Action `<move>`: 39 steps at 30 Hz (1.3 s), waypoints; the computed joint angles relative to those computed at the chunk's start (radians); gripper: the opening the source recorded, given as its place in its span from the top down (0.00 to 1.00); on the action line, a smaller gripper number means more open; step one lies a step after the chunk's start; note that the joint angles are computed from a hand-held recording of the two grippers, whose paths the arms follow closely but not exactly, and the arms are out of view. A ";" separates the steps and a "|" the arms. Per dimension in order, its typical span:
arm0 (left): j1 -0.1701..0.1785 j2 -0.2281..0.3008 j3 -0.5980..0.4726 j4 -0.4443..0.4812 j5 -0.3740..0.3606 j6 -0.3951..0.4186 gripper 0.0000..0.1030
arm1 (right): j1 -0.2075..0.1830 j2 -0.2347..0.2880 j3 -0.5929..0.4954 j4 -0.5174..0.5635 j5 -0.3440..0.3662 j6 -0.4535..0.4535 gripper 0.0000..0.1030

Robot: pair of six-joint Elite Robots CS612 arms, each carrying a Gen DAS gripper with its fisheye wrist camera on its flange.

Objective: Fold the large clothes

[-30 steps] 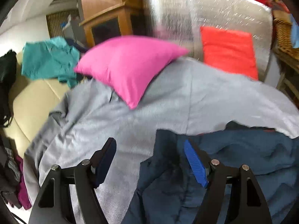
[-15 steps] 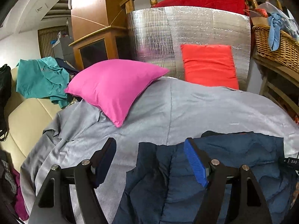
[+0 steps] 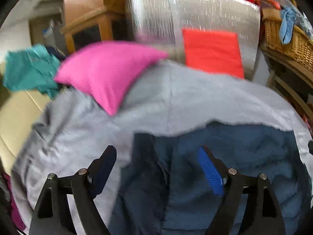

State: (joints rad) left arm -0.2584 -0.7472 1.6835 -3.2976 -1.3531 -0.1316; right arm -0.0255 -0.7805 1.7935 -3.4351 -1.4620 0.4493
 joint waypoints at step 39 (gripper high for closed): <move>0.063 0.004 -0.042 0.300 -0.068 -0.087 0.12 | -0.042 -0.020 0.108 -0.050 0.155 0.042 0.35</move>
State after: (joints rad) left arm -0.1950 -0.7427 1.6420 -2.9979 -1.4208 -0.2187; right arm -0.0671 -0.8004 1.9012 -3.4851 -1.3067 0.4915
